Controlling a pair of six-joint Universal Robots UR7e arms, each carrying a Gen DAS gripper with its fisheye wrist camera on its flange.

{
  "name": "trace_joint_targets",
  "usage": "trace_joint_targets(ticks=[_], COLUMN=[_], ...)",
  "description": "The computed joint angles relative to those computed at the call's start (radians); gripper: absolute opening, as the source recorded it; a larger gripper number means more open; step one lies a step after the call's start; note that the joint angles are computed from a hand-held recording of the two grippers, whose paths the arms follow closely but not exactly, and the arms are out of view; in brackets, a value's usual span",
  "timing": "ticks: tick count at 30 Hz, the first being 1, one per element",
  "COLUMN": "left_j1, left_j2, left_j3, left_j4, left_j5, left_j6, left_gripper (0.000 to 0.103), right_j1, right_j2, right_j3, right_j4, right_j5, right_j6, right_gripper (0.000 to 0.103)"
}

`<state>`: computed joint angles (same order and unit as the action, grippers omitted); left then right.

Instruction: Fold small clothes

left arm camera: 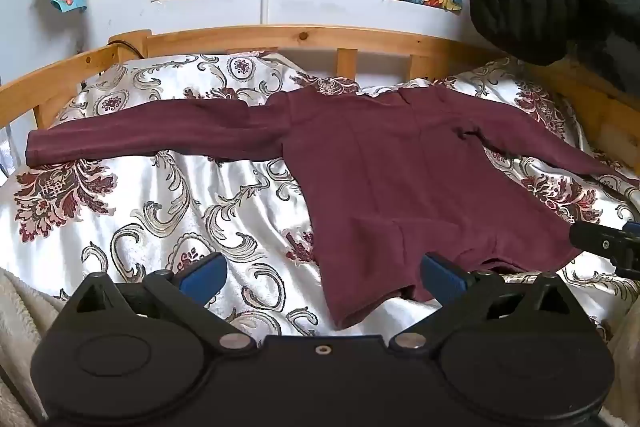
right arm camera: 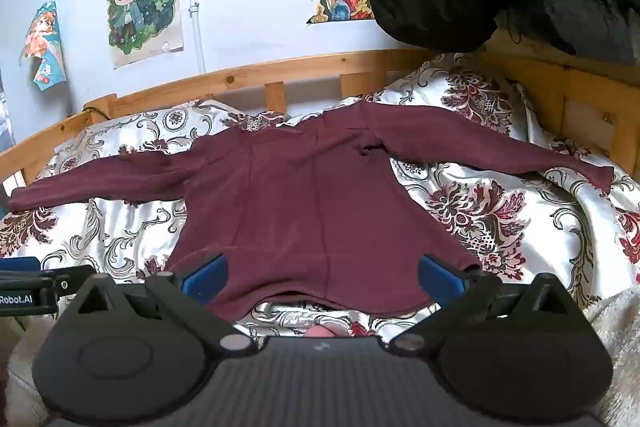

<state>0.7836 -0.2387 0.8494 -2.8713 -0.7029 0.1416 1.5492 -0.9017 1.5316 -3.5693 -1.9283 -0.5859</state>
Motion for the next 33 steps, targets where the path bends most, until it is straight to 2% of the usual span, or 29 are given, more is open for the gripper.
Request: trace_joint_targets(ticks=[33], left_j1=[0.003], left_j2=[-0.007], left_j3=[0.019], left_j4=[-0.003], left_j5=[0.000], left_j6=[-0.006], left_gripper=[0.102], right_j1=[0.000], right_j2=[0.003], right_j3=[-0.004], right_j4=[0.000], right_j5=[-0.002], right_j6=[-0.002], right_gripper=[0.103])
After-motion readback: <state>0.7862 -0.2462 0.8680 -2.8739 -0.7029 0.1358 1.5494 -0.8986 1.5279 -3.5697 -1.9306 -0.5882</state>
